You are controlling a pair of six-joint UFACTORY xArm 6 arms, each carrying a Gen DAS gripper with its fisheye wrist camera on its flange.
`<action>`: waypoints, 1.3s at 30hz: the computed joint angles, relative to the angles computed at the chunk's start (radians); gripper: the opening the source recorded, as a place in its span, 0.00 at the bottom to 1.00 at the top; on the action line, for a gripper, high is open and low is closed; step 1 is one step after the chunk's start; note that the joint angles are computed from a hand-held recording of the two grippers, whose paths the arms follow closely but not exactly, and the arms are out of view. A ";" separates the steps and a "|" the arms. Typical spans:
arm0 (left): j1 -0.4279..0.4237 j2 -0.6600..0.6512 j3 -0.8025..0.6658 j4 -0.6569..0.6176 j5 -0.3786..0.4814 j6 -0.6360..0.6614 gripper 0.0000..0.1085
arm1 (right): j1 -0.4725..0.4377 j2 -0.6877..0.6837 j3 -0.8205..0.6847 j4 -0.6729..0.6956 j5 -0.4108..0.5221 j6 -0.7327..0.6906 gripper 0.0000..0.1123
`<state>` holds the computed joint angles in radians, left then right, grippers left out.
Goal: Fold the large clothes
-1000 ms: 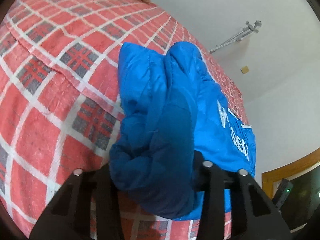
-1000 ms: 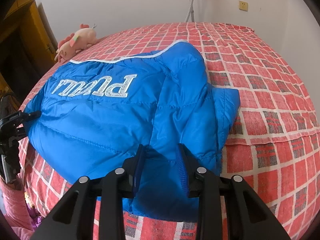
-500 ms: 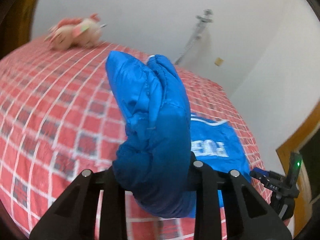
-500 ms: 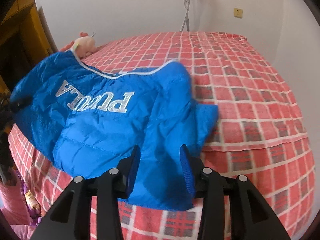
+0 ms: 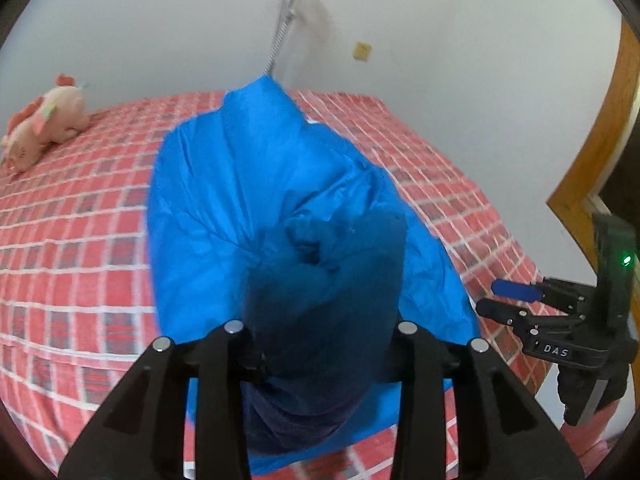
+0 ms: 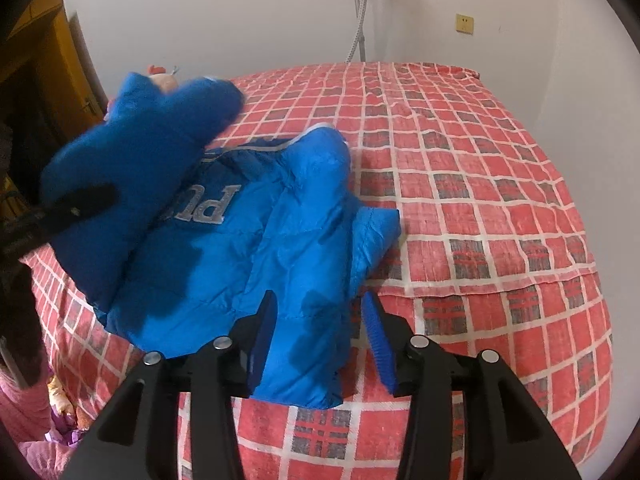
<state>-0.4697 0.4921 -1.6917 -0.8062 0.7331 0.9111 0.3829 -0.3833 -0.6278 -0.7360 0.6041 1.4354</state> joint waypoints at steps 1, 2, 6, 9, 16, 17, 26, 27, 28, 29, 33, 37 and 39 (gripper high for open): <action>-0.008 0.020 -0.014 0.018 0.016 -0.015 0.35 | -0.002 -0.001 0.003 0.002 -0.004 -0.001 0.41; -0.011 0.035 -0.028 0.029 0.028 -0.027 0.38 | -0.005 -0.003 0.006 0.004 -0.007 -0.003 0.41; -0.026 0.104 -0.075 0.059 0.071 -0.041 0.40 | -0.009 -0.004 0.009 0.011 -0.013 -0.013 0.41; -0.030 0.110 -0.061 0.043 0.054 -0.012 0.40 | -0.016 0.001 0.010 0.021 -0.020 -0.023 0.41; 0.000 0.115 -0.093 0.023 0.134 -0.003 0.41 | -0.019 0.000 -0.010 0.013 -0.008 -0.032 0.41; 0.000 0.109 -0.093 0.021 0.140 -0.003 0.42 | -0.017 0.001 -0.017 0.012 -0.003 -0.036 0.42; 0.094 0.019 -0.079 -0.103 0.375 0.044 0.56 | -0.060 0.047 -0.072 0.097 -0.089 -0.151 0.50; 0.108 0.024 -0.100 -0.117 0.409 0.035 0.57 | -0.068 0.053 -0.078 0.122 -0.105 -0.172 0.51; 0.125 0.027 -0.117 -0.135 0.443 0.023 0.57 | -0.075 0.062 -0.091 0.149 -0.113 -0.197 0.51; 0.139 0.032 -0.136 -0.152 0.470 0.011 0.58 | -0.076 0.071 -0.105 0.159 -0.112 -0.208 0.51; 0.135 0.011 -0.126 -0.124 0.307 -0.019 0.61 | -0.088 0.132 -0.181 0.257 -0.127 -0.319 0.61; 0.103 0.084 -0.192 0.045 0.129 -0.157 0.61 | -0.113 0.231 -0.272 0.504 -0.176 -0.537 0.71; 0.097 0.124 -0.227 0.095 0.090 -0.202 0.61 | -0.125 0.278 -0.314 0.609 -0.171 -0.621 0.72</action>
<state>-0.3731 0.6164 -1.9183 -0.7111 0.8235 0.7091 0.2574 -0.1051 -0.9415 -0.1269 0.4329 0.8140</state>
